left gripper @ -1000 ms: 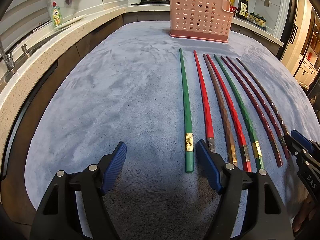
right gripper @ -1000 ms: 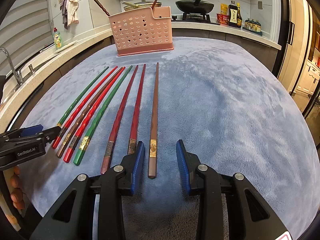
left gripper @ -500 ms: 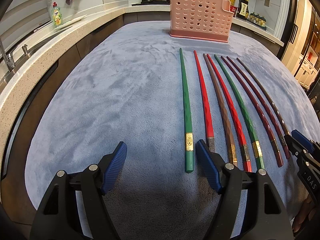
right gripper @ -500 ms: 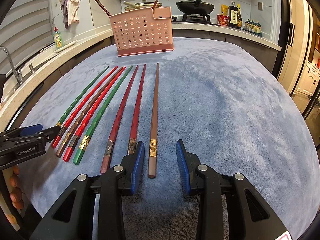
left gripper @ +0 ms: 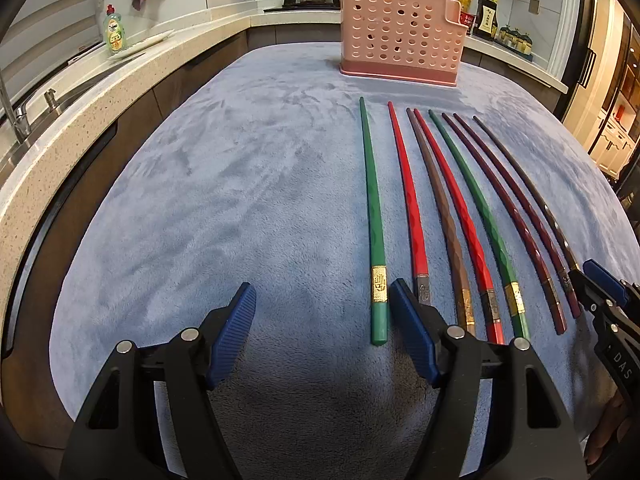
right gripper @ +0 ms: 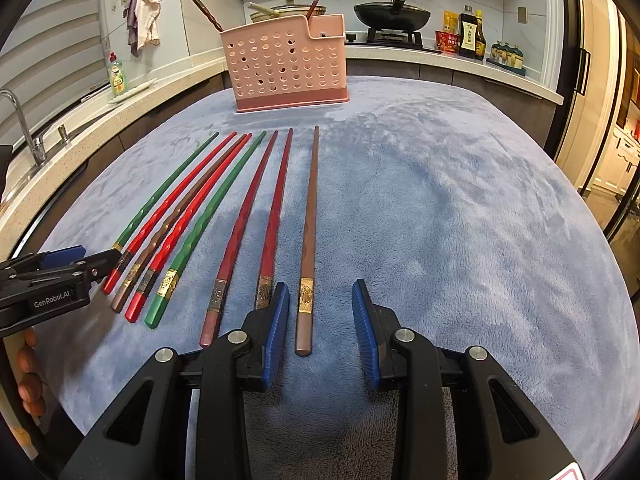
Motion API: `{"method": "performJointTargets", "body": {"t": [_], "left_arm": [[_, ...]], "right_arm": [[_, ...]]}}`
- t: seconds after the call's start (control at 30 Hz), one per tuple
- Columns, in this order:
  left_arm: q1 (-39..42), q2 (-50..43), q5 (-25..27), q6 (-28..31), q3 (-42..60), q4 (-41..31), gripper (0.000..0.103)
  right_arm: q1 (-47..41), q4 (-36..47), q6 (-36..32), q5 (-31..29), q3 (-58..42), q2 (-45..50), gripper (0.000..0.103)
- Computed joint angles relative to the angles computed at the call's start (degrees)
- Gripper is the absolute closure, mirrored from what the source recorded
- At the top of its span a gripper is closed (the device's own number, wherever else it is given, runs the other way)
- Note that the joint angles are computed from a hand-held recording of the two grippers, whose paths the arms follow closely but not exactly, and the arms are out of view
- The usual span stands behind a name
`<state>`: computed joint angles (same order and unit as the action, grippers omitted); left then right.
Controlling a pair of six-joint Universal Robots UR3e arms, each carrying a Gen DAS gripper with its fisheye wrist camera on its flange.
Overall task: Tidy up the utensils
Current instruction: 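Grasp the green chopstick with the left tool while the right tool grasps a brown chopstick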
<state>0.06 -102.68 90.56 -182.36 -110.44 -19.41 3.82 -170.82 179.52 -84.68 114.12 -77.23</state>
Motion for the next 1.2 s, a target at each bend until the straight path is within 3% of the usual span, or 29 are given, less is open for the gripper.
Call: {"method": "performJointTargets", "body": {"t": [0.47, 0.67, 0.83, 1.03, 1.2], "left_arm": [[-0.29, -0.33, 0.26, 0.15, 0.34, 0.00, 0.039], [-0.10, -0.08, -0.97, 1.51, 0.53, -0.26, 0.055], [0.82, 0.69, -3.14, 2.96, 0.15, -0.70, 0.079], [2.24, 1.60, -5.45, 3.93, 0.14, -2.25, 0.093], [4.03, 3.24, -8.57, 4.29, 0.60, -5.41, 0.094]], "right_arm": [[-0.22, -0.03, 0.21, 0.33, 0.16, -0.20, 0.074], [-1.16, 0.51, 0.20, 1.37, 0.20, -0.54, 0.080], [-1.70, 1.24, 0.09, 1.84, 0.23, -0.96, 0.088], [-2.30, 2.48, 0.35, 2.44, 0.33, -1.75, 0.094], [-2.71, 3.89, 0.37, 2.71, 0.57, -3.27, 0.096]]}}
